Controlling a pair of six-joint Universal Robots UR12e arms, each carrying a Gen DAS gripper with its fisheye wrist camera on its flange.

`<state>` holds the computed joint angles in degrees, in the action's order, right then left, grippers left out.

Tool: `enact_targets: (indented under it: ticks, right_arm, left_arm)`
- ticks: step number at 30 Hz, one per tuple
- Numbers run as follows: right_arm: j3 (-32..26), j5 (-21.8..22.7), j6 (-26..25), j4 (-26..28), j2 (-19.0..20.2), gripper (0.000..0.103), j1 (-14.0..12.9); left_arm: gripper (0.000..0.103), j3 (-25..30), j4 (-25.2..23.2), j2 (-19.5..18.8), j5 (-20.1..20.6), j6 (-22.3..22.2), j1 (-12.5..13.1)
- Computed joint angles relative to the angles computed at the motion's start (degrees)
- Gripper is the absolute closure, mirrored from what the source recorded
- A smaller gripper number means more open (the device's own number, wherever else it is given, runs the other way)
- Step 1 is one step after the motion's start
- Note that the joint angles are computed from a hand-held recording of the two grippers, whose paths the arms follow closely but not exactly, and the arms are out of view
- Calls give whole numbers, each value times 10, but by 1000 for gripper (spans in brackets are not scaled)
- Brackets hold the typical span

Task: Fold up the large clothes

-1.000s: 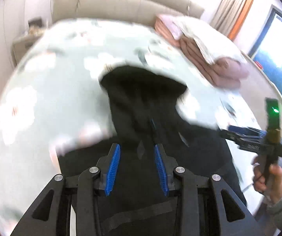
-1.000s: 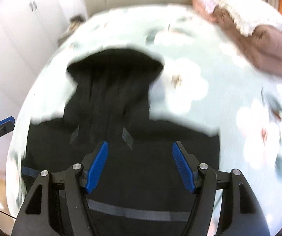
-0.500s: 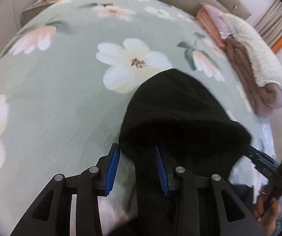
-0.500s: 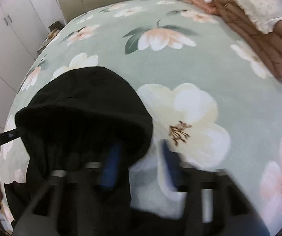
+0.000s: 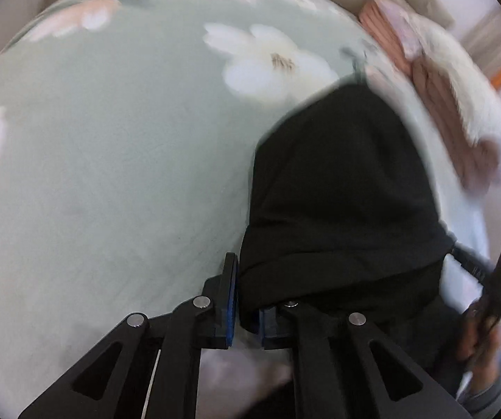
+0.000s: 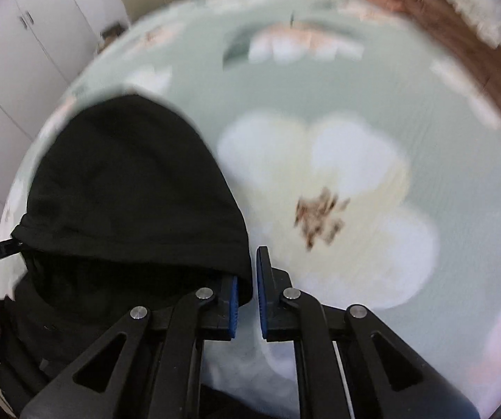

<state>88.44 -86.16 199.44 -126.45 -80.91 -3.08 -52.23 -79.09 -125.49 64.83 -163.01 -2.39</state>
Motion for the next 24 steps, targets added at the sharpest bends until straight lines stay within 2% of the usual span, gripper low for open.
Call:
enact_targets:
  ticks: [1, 2, 3, 4, 5, 8, 11, 14, 16, 18, 20, 22, 24]
  right_arm:
    - [7, 5, 3, -11, -2, 93, -2]
    - [7, 7, 2, -11, -5, 90, -3]
    - [2, 1, 3, 5, -7, 79, -2]
    - [-2, -5, 3, 21, -10, 63, -2]
    - [-3, -7, 2, 34, -16, 57, -2]
    - [14, -3, -19, 22, -47, 41, -2]
    - [25, -3, -27, -3, -70, 40, 0]
    - [5, -21, -27, -28, -63, 40, 11]
    - [-18, -20, -25, -43, -41, 40, 16]
    - [-46, -27, -24, -38, -13, 40, 24]
    - [-68, -12, -33, -17, 11, 40, 28]
    - [-76, -19, -48, -2, 23, 40, 35]
    - [-77, -45, -65, 16, 32, 40, 44]
  left_arm:
    - [92, -10, 20, 6, -1, 9, 0]
    - [90, -6, 17, 6, 3, 18, -1]
    - [89, -11, 20, 14, 10, 30, 0]
    - [89, -17, 25, 21, 7, 39, 3]
    - [89, -24, 25, 30, 4, 51, 6]
    - [88, -44, 13, 59, -13, 95, 21]
    - [88, -51, 25, 79, -42, 133, 27]
    - [84, -28, 75, 69, -90, 112, 17]
    - [84, 0, 63, 47, -114, 104, 7]
    - [84, 13, 66, 30, -75, 88, -10]
    - [84, 16, 48, 22, -33, 81, -21]
    - [84, 9, 21, 17, -24, 76, -20]
    - [84, -5, 1, 18, -34, 79, -16]
